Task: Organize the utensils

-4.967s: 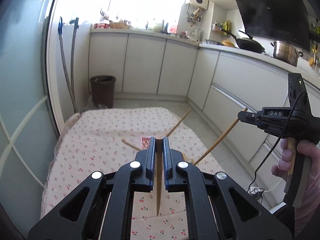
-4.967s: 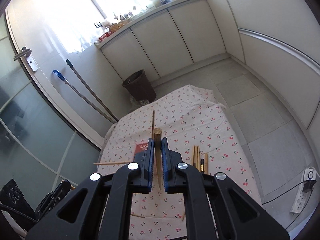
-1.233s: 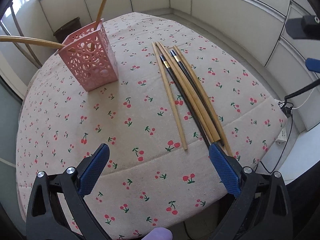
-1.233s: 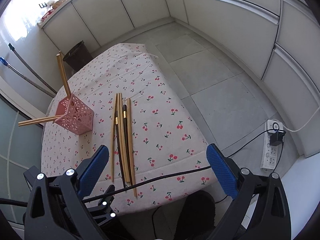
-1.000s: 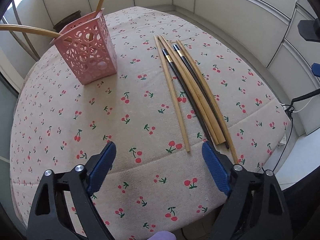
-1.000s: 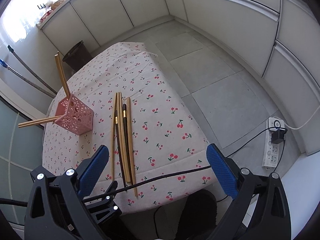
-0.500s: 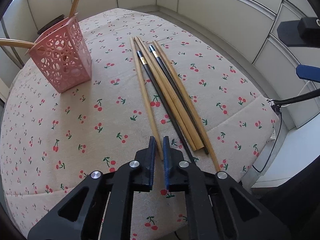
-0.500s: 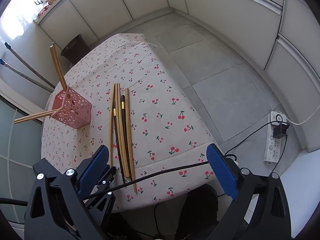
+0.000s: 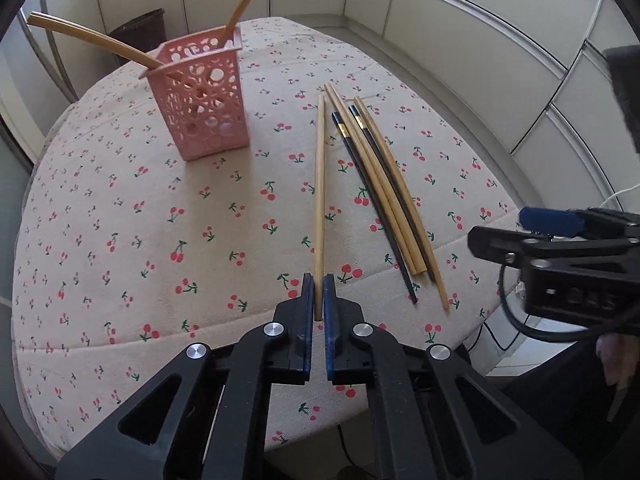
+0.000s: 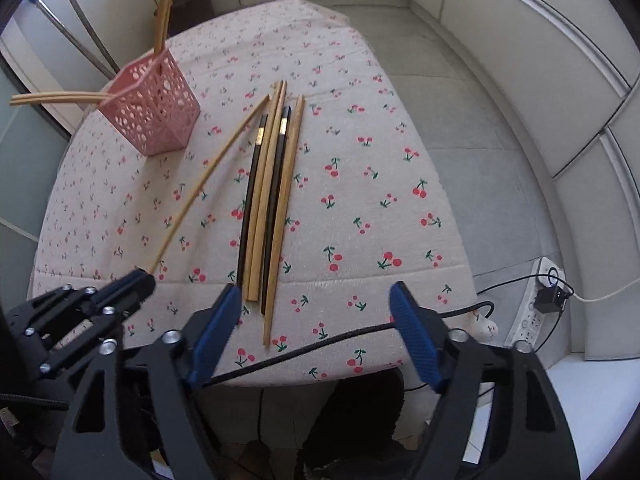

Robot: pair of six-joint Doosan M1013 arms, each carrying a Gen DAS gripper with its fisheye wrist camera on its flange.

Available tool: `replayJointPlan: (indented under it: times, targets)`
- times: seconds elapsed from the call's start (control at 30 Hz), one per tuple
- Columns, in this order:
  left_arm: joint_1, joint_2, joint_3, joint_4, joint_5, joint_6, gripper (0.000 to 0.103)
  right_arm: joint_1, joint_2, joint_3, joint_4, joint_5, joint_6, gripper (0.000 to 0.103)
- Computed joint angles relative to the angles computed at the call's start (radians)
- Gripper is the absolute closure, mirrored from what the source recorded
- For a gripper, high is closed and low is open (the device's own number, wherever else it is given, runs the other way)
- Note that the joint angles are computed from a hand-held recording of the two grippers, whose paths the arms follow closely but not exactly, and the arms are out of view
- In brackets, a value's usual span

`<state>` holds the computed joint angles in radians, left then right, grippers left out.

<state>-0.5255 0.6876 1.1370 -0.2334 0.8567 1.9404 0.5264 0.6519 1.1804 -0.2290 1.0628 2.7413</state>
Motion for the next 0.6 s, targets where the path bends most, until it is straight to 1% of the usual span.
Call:
replayJointPlan:
  times: [0.07,0.1,0.13,0.27,0.3,0.43,0.57,0.6]
  targets:
    - [0.002,-0.005,0.003,-0.014,-0.013,0.013,0.099,-0.031,-0.003,0.017,0.09,-0.071,-0.003,0.047]
    - [0.003,-0.004,0.0,-0.024,-0.014,0.018,0.099,-0.048,-0.006,0.027,0.129,-0.122,-0.004,0.049]
    - [0.004,-0.002,-0.003,-0.028,-0.016,0.017,0.099,-0.062,-0.006,0.029,0.148,-0.157,-0.002,0.049]
    - [0.007,-0.002,-0.008,-0.052,-0.014,0.029,0.099,-0.106,0.016,-0.002,0.159,-0.185,0.033,0.051]
    - [0.009,-0.008,-0.001,-0.061,-0.026,0.039,0.099,-0.119,0.023,-0.009,0.171,-0.191,0.042,0.051]
    - [0.018,-0.054,0.048,-0.137,-0.118,0.12,0.099,-0.157,0.055,-0.041,0.205,-0.203,0.042,0.051]
    - [0.021,-0.089,0.083,-0.186,-0.222,0.18,0.099,-0.175,0.078,-0.06,0.244,-0.225,0.01,0.054]
    - [0.023,-0.094,0.09,-0.205,-0.245,0.199,0.099,-0.177,0.086,-0.072,0.244,-0.219,0.001,0.055]
